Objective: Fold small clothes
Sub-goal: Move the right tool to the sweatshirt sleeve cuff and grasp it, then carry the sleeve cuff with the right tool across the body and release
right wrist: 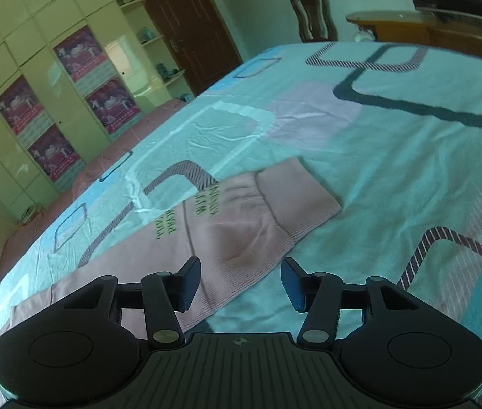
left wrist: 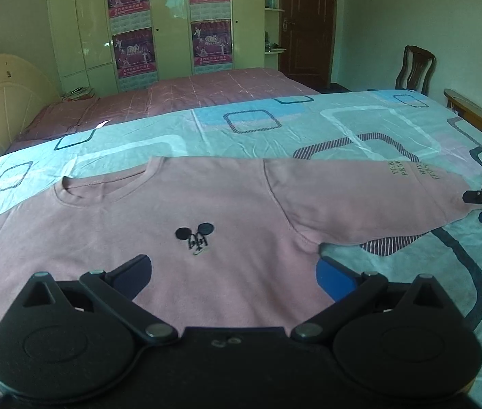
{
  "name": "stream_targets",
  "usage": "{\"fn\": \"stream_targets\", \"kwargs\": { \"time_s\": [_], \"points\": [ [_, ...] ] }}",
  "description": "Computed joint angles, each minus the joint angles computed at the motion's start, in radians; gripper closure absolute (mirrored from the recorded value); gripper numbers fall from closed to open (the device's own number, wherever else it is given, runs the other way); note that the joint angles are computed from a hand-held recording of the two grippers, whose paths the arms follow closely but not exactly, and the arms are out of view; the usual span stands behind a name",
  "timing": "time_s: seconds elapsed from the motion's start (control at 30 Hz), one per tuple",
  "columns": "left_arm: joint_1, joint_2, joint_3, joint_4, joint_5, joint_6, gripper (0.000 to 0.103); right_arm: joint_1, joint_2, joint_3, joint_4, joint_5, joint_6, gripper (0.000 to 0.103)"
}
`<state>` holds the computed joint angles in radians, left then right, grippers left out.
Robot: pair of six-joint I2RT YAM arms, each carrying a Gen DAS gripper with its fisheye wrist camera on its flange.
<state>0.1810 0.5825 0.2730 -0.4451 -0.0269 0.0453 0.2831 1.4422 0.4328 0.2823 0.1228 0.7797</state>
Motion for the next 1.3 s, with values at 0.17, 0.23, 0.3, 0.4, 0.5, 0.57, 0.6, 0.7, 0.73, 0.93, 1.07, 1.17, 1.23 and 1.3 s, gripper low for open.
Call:
{"fn": "stream_targets", "kwargs": {
  "time_s": [0.17, 0.23, 0.3, 0.4, 0.5, 0.57, 0.6, 0.7, 0.73, 0.93, 1.07, 1.17, 1.23, 1.3],
  "points": [
    [-0.058, 0.177, 0.022, 0.118, -0.055, -0.044, 0.001, -0.104, 0.110, -0.024, 0.148, -0.134, 0.013, 0.050],
    [-0.041, 0.198, 0.029, 0.125, -0.053, -0.043, 0.001, -0.125, 0.130, -0.035, 0.199, -0.161, 0.020, 0.051],
    [-0.004, 0.205, 0.031, 0.129, -0.042, -0.024, 0.001, -0.134, 0.142, -0.028, 0.199, -0.156, 0.032, 0.065],
    [0.095, 0.197, 0.037, 0.125, -0.006, 0.037, 0.001, -0.140, 0.143, -0.018, 0.180, -0.130, 0.043, 0.081],
    [0.296, 0.251, 0.061, 0.146, 0.117, 0.151, 0.001, -0.143, 0.131, 0.002, 0.135, -0.110, 0.016, 0.083],
    [0.469, 0.368, 0.113, 0.148, 0.244, 0.257, 0.004, -0.117, 0.131, 0.045, 0.065, -0.053, -0.030, 0.093],
    [0.538, 0.412, 0.133, 0.144, 0.298, 0.297, 0.009, -0.100, 0.126, 0.067, 0.027, -0.026, -0.058, 0.093],
    [0.716, 0.523, 0.188, 0.142, 0.398, 0.407, 0.009, -0.001, 0.093, 0.139, -0.073, 0.084, -0.126, 0.094],
    [0.766, 0.548, 0.198, 0.149, 0.426, 0.443, 0.008, 0.040, 0.068, 0.153, -0.094, 0.117, -0.134, 0.094],
    [1.044, 0.741, 0.291, 0.111, 0.600, 0.672, 0.005, 0.396, 0.106, 0.366, -0.194, 0.288, -0.148, 0.094],
    [1.210, 0.867, 0.381, 0.057, 0.672, 0.782, 0.005, 0.634, 0.326, 0.634, -0.228, 0.330, -0.199, 0.094],
    [1.326, 0.963, 0.469, -0.004, 0.706, 0.858, 0.005, 0.771, 0.526, 0.864, -0.271, 0.331, -0.264, 0.094],
    [1.387, 1.015, 0.520, -0.028, 0.716, 0.895, 0.005, 0.844, 0.651, 1.020, -0.321, 0.324, -0.299, 0.094],
    [1.439, 1.065, 0.576, -0.058, 0.725, 0.925, 0.005, 0.903, 0.780, 1.184, -0.380, 0.312, -0.335, 0.094]
  ]
}}
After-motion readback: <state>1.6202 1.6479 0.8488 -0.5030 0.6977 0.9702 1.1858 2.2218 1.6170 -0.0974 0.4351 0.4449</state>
